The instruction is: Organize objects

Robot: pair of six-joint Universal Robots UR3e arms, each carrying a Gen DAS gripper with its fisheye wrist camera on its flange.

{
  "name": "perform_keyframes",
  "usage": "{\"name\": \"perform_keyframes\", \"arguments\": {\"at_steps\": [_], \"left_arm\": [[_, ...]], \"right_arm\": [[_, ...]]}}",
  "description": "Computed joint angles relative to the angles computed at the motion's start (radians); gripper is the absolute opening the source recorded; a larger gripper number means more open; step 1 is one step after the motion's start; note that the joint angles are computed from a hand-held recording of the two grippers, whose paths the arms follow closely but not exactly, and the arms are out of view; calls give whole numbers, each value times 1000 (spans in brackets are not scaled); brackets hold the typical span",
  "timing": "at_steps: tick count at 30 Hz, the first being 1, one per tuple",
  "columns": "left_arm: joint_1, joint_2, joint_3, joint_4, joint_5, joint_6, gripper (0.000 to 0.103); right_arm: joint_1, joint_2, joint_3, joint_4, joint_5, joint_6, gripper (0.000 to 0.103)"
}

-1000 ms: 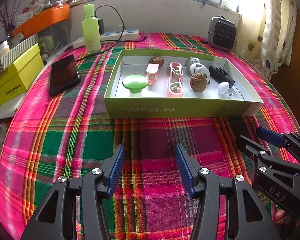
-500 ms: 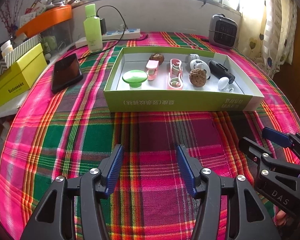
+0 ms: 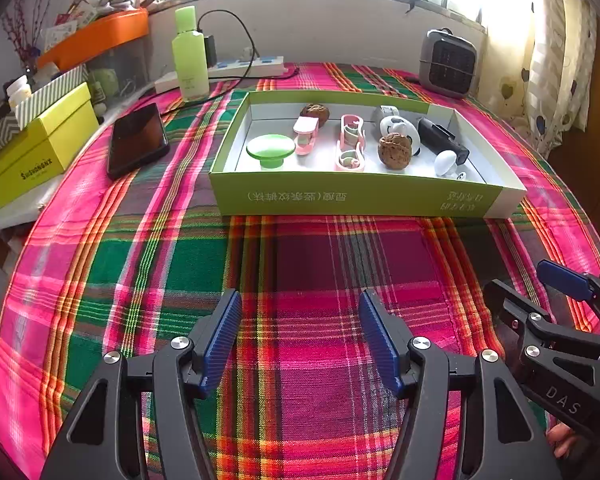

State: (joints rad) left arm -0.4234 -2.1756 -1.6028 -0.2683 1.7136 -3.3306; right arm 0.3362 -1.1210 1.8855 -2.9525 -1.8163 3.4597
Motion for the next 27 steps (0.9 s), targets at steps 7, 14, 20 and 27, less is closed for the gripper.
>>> {"name": "perform_keyframes", "arguments": {"at_steps": [7, 14, 20, 27], "left_arm": [[-1, 1, -4, 2, 0, 0, 62], [-4, 1, -5, 2, -1, 0, 64], [-5, 2, -5, 3, 0, -1, 64], [-6, 2, -6, 3, 1, -2, 64]], "right_arm": [[-2, 1, 1, -2, 3, 1, 71], [-1, 1, 0, -2, 2, 1, 71], [0, 2, 0, -2, 2, 2, 71], [1, 4, 0, -4, 2, 3, 71]]}}
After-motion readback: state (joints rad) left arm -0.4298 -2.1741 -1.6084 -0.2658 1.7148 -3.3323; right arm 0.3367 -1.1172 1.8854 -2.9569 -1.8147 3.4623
